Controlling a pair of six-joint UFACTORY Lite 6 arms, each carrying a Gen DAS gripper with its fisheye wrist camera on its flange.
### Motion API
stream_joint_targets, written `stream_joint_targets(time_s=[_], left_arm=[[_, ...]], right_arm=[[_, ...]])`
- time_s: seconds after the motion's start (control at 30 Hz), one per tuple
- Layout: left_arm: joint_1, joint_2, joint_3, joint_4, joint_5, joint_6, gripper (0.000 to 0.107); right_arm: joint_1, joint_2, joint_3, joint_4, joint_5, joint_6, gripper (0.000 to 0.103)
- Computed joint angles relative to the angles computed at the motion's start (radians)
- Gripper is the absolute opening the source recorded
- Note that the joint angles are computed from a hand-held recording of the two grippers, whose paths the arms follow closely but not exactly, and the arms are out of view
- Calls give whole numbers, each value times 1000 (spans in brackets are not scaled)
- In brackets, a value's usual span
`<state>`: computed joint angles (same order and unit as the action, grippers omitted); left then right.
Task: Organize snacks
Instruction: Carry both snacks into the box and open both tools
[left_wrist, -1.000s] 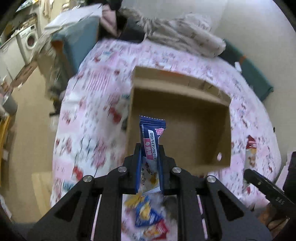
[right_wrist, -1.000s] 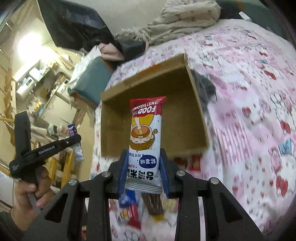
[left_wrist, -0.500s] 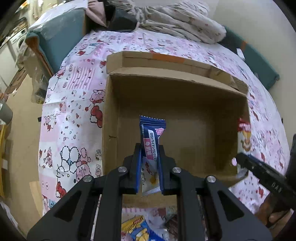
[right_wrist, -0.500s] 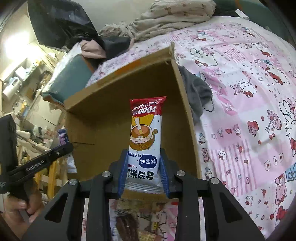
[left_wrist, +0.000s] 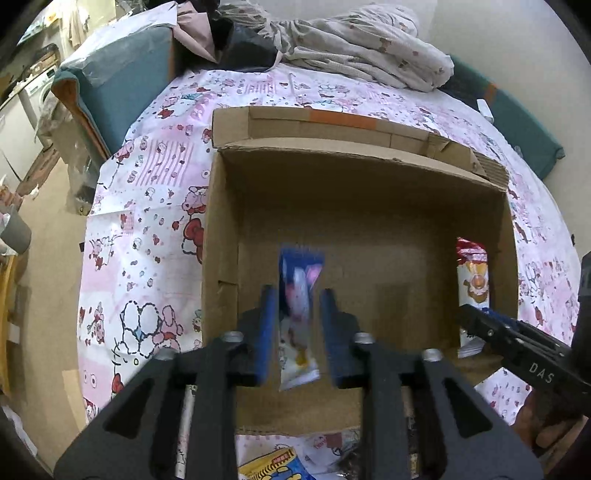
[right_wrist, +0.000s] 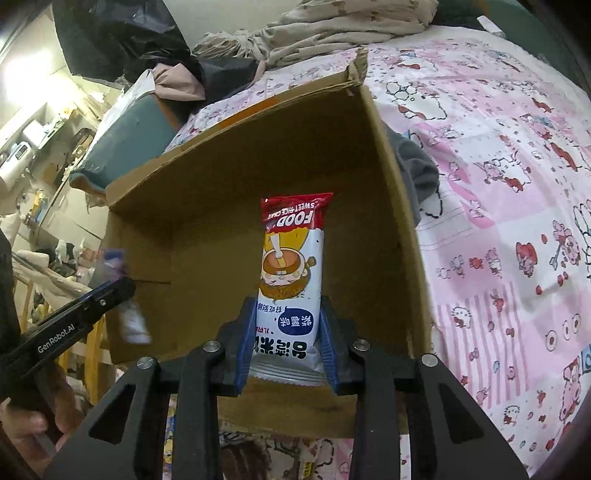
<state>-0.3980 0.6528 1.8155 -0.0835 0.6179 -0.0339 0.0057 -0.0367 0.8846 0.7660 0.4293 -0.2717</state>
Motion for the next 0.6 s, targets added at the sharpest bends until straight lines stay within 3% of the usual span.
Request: stream_joint_targets(time_s=[0.1, 0.13, 0.2, 0.27, 0.6], left_arm=[[-17, -45, -53, 73, -50, -57, 71], [-18, -64, -72, 59, -65, -42, 74], [-14, -89, -91, 19, -75, -2, 81], [-10, -117, -112, 16, -87, -6, 83], [57, -298, -281, -98, -127, 64, 82]], right_arm=[[8, -35, -6, 12, -12, -27, 40], [10, -44, -7, 18, -15, -37, 45], [13, -78, -22, 32, -35, -44, 73], [23, -97, -23, -7, -53, -2, 79], [54, -252, -36, -250, 19, 265, 87]])
